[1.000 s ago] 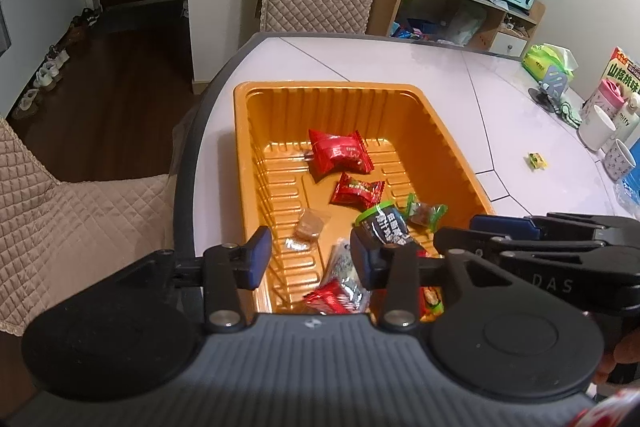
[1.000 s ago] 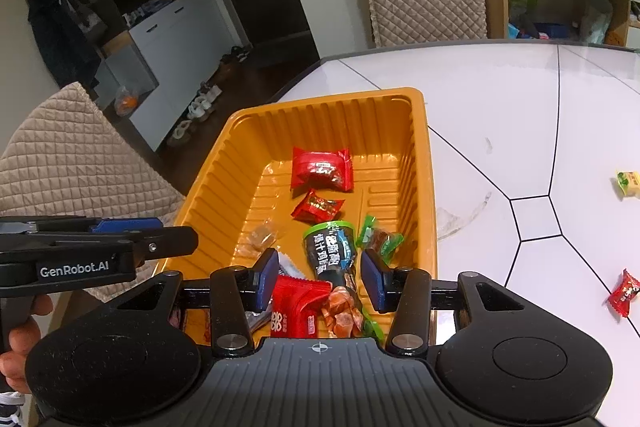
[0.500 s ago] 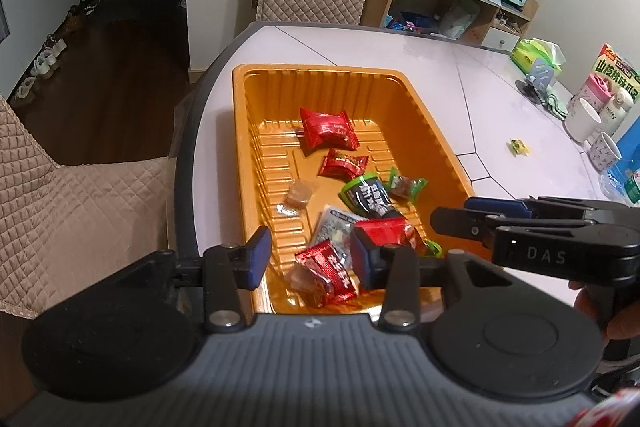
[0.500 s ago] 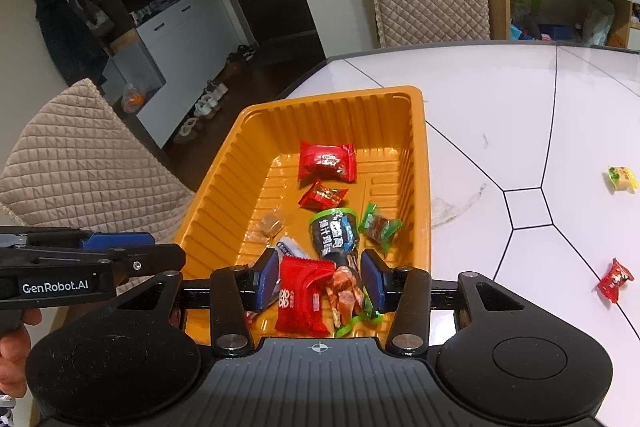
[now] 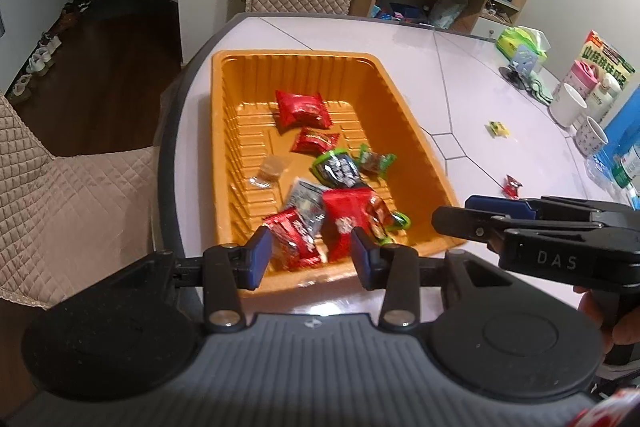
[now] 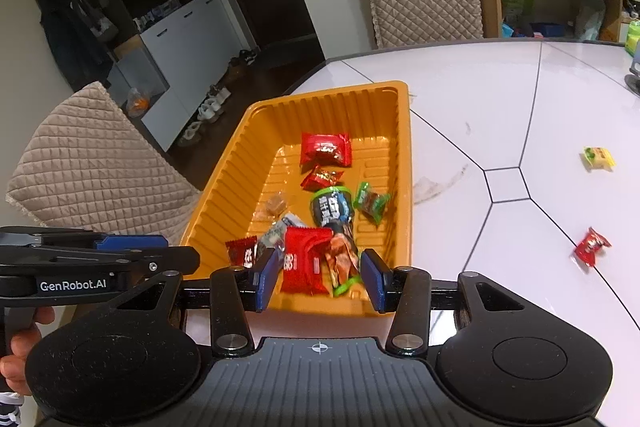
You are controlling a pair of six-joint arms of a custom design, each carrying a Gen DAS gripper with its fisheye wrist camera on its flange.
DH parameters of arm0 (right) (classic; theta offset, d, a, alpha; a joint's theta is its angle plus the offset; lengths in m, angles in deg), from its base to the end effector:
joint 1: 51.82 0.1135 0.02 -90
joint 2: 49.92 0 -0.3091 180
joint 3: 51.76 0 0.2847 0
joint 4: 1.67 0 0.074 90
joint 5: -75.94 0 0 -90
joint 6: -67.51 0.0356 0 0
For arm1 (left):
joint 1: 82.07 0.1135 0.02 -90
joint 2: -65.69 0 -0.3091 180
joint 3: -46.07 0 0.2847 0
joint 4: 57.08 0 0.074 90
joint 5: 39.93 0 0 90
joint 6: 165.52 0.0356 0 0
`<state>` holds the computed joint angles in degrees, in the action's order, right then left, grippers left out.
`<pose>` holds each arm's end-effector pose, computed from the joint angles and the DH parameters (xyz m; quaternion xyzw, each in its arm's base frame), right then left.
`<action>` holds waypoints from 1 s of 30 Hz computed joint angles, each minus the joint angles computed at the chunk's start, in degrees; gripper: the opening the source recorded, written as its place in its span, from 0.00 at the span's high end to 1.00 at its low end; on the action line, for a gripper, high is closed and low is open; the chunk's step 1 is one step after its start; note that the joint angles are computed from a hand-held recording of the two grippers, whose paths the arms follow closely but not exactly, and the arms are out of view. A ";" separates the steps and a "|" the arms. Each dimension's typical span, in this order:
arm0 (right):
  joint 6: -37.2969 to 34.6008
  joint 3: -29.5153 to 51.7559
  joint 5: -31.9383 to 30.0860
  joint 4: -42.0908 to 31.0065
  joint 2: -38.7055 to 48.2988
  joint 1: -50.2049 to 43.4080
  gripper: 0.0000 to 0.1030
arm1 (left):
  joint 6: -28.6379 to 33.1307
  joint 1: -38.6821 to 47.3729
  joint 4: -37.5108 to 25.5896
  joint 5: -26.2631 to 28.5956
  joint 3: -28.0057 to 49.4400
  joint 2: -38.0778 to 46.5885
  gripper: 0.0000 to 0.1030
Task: Organize snacks
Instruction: 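Withdraw both open tools from the tray toward the remaining candies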
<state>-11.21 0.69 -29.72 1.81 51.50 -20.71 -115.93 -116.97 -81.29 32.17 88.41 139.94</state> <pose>0.2896 0.1860 0.1245 -0.2087 0.8943 0.2532 0.3042 0.2014 -0.1271 0.1709 -0.0907 0.9417 -0.0580 0.3188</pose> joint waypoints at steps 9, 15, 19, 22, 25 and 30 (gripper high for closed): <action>-1.53 -5.89 -1.82 -1.50 -6.25 -3.06 0.55 | -4.88 -6.84 -2.33 -2.32 2.25 1.79 0.62; -3.94 -9.32 -3.74 -3.25 -10.18 -6.60 0.55 | -7.97 -11.34 -3.47 -3.99 4.44 4.41 0.62; -5.87 -11.09 -5.35 -4.70 -12.27 -9.47 0.55 | -9.78 -13.89 -4.35 -4.88 6.54 6.66 0.62; -7.50 -12.15 -6.71 -5.73 -13.32 -12.14 0.55 | -10.83 -15.67 -4.73 -5.38 8.45 8.86 0.62; -9.53 -12.85 -8.11 -7.09 -14.21 -15.31 0.55 | -11.38 -17.22 -4.94 -5.69 10.64 11.36 0.62; -13.14 -13.20 -10.44 -9.56 -14.90 -22.10 0.55 | -11.02 -19.44 -4.33 -5.92 15.00 16.49 0.62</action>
<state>-24.34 -12.51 -40.16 -7.76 36.60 -42.81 -126.95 -136.41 -85.62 26.24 103.41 156.43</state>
